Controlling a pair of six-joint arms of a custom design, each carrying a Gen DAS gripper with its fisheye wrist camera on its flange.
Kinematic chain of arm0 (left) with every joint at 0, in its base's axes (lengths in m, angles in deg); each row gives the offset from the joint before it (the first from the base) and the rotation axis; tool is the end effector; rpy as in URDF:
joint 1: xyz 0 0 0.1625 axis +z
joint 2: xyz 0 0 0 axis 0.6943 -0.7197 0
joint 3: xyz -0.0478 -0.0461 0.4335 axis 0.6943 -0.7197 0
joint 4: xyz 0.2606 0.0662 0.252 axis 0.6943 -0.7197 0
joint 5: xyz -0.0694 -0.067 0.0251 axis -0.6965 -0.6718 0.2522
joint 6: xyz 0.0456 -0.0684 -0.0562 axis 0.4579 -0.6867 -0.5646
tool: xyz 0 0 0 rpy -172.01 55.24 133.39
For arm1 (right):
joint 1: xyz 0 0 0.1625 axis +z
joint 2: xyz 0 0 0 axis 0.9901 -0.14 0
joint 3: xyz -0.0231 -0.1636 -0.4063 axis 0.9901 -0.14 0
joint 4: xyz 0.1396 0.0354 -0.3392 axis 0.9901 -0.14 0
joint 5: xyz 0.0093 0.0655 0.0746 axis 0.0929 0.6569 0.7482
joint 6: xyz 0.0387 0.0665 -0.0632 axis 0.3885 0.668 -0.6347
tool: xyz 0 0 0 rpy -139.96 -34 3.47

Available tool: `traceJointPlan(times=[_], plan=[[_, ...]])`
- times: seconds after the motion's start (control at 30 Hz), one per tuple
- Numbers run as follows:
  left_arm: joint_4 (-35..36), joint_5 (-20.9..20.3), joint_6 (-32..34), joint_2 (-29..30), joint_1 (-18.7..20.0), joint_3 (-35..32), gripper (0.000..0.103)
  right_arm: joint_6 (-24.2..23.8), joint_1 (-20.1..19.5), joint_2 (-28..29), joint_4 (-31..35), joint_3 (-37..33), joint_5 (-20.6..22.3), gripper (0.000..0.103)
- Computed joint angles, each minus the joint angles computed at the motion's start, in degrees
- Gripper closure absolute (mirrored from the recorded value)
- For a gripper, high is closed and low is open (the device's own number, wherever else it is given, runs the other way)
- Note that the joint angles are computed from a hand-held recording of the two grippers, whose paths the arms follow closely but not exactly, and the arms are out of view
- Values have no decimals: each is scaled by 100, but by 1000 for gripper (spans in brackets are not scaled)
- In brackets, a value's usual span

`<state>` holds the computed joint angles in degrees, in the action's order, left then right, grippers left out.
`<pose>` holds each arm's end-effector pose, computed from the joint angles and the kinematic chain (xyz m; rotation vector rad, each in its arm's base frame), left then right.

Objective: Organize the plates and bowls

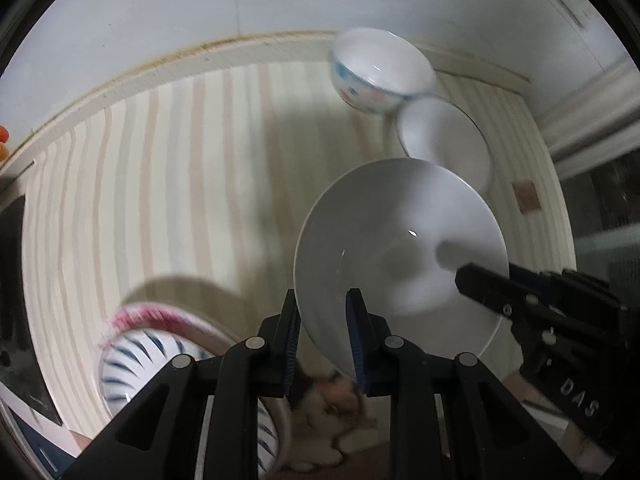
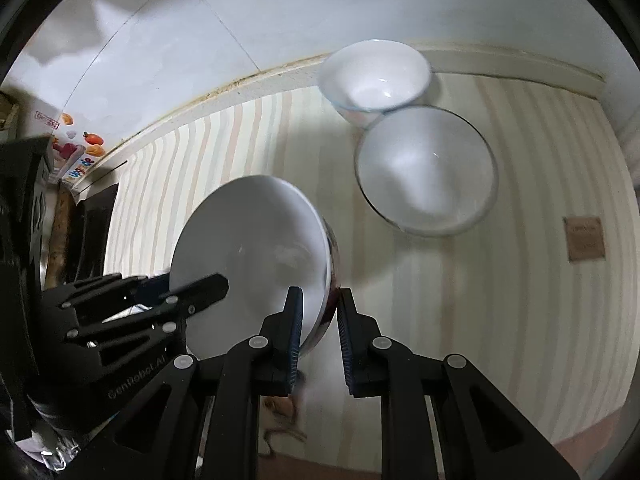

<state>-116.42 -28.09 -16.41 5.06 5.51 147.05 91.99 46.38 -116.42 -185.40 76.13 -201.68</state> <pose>-0.1832 -0.4873 0.3557 0.9103 2.4116 0.2155 0.4056 -0.3982 0.1147 -0.4680 -2.5493 0.6469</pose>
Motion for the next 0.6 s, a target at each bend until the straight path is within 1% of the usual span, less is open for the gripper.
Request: traceJointPlan(times=[0.1,0.23,0.43,0.6], plan=[[52,-92,-26,-242,-120,330,83,290,159,-207,10,375,53,84],[46,-148,-60,-291,-139,644,83,539,232,-320,-72,761,154,84],[51,-152,-155,-479,-258,1177,83,771,200,-301,-556,1345,347,84],[-41,-54,-176,-592,-366,1513,83,859,201,-261,-906,1669,377,84]])
